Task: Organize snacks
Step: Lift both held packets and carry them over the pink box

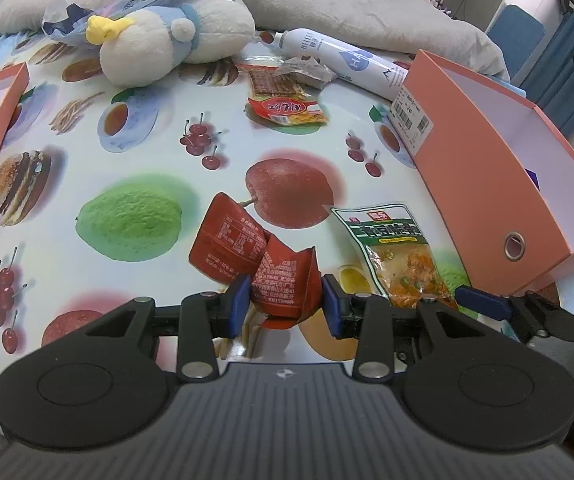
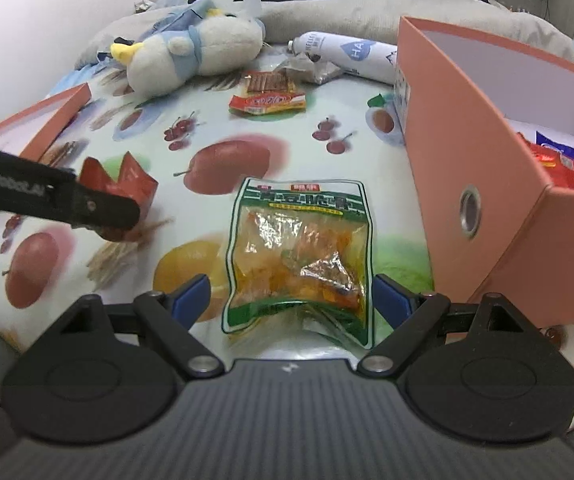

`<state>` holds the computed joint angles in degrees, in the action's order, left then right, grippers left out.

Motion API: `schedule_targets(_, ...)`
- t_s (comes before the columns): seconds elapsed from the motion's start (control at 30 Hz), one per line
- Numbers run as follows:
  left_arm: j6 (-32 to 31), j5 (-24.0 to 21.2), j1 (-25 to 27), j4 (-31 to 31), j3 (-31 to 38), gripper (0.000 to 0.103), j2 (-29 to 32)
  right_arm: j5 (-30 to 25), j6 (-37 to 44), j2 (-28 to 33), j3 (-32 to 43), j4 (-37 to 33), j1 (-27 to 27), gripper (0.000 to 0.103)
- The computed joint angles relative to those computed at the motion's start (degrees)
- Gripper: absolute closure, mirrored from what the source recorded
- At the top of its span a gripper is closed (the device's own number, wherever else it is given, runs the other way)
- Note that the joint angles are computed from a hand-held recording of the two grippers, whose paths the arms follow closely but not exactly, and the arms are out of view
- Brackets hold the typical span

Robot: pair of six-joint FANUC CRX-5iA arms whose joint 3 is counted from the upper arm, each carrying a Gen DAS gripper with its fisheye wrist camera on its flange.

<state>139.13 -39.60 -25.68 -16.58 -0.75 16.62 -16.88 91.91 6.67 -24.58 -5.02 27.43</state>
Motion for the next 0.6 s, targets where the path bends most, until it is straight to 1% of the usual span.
schedule_targets(0.1, -0.2, 0.2, 0.0, 0.2, -0.1, 0.060, 0.0, -1.0, -1.1, 1.3, 0.5, 1.3, 0.1, 0.014)
schedule_targets(0.13, -0.2, 0.1, -0.1, 0.1, 0.1, 0.060, 0.1, 0.0, -4.3, 1.3, -0.7, 4.9, 0.6, 0.014)
schedule_targets(0.17, -0.2, 0.1, -0.2, 0.1, 0.1, 0.060, 0.0, -0.3, -4.4, 1.2, -0.8, 5.5, 0.8, 0.017)
schedule_targets(0.2, -0.1, 0.1, -0.2, 0.1, 0.1, 0.060, 0.1, -0.8, -2.2, 0.9, -0.2, 3.5, 0.6, 0.022)
schedule_targets(0.23, -0.1, 0.2, -0.2, 0.1, 0.1, 0.060, 0.1, -0.6, -2.9, 0.7, -0.5, 4.5, 0.7, 0.026)
schedule_targets(0.27, -0.1, 0.1, -0.2, 0.1, 0.1, 0.060, 0.1, -0.1, -5.8, 0.6, -1.4, 7.7, 1.1, 0.031)
schedule_targets(0.33, 0.0, 0.2, -0.3, 0.1, 0.2, 0.060, 0.1, 0.0, -7.2, 0.4, -1.9, 9.8, 1.3, 0.036)
schedule_targets(0.37, 0.1, 0.4, -0.3, 0.1, 0.0, 0.060, 0.0, -0.3, -7.3, 0.3, -1.8, 9.9, 1.2, 0.040)
schedule_targets(0.43, 0.2, 0.7, -0.2, 0.1, 0.1, 0.060, -0.1, -1.1, -6.8, 0.2, -1.1, 8.8, 0.8, 0.044)
schedule_targets(0.53, -0.1, 0.7, -0.1, 0.2, 0.4, 0.060, -0.1, -1.7, -5.8, -0.1, -0.1, 7.1, 0.3, 0.046)
schedule_targets(0.6, 0.0, 0.7, -0.1, 0.0, 0.8, 0.060, -0.2, -2.8, -3.0, -0.6, 1.1, 3.9, -0.2, 0.046)
